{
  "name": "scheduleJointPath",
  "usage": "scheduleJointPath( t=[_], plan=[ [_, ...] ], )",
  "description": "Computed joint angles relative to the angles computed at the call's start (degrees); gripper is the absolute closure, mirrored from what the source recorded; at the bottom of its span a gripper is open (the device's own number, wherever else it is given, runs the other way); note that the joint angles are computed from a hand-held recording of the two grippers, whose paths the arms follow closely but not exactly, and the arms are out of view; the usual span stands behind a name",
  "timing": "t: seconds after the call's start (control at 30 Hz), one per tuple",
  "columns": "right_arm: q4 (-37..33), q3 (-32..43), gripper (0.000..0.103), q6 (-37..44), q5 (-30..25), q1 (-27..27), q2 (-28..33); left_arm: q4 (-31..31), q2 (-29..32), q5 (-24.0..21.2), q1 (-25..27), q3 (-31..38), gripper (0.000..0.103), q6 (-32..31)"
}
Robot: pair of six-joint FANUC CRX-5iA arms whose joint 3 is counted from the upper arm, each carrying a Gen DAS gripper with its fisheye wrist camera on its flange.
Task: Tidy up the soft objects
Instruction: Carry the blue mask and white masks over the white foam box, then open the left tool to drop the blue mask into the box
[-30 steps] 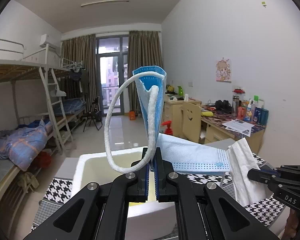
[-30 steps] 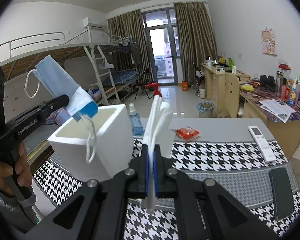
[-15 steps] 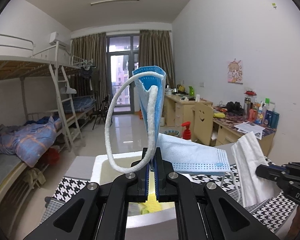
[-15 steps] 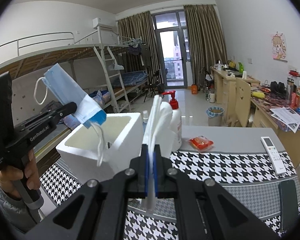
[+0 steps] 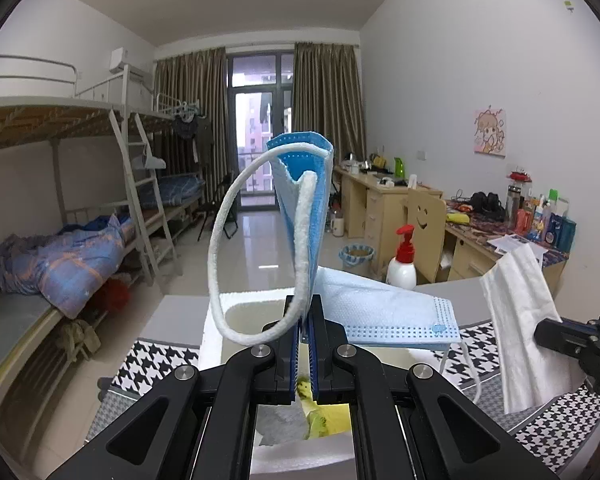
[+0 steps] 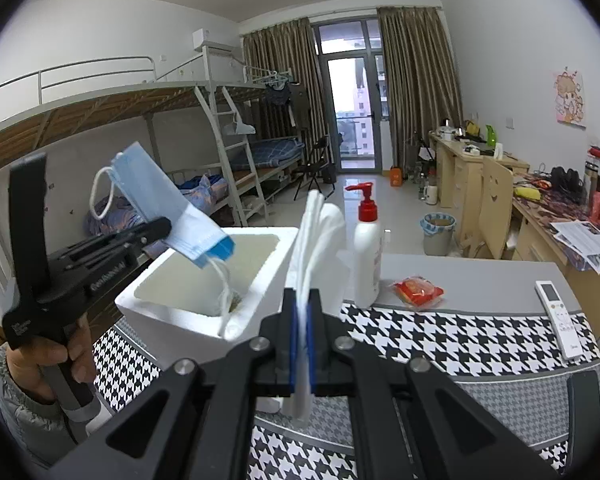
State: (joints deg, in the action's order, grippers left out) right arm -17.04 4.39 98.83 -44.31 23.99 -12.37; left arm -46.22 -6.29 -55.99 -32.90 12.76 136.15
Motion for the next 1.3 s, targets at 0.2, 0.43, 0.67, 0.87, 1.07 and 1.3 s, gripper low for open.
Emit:
scheduleJointPath(
  t=[0.2,0.43,0.67,0.87,1.07,1.3],
  plan=[
    [1.9,0.6,0.097,-1.3,0.1,1.2,0.9,1.3,0.3,0.2,1.7,-0.1,0.099,-0.2],
    [3.7,1.0,0.097,-2.5,0.1,2.6,1.7,4.2,0.8,0.3,3.7,-0.3,0.099,-2.1],
    [6.3,1.3,0.097,-4.5,0.3,4.2,2.3,6.9,1.4,0.3,5.5,-0.3,0.099,-4.1],
    [7.3,1.8,0.097,-5.2,0.5,5.0,2.8,8.0,1.4,-0.2,6.4,-0.8,0.044,-4.9],
    [7.5,2.9,0.097,-5.0,0.5,6.1,3.5,5.6,-0.2,0.4,5.3,-2.2,0.018,-3.1],
    [5.5,4.7,0.097,-3.0,0.0,6.8,4.5,0.3,-2.1,-0.8,3.0,-3.2,0.006,0.9]
  ],
)
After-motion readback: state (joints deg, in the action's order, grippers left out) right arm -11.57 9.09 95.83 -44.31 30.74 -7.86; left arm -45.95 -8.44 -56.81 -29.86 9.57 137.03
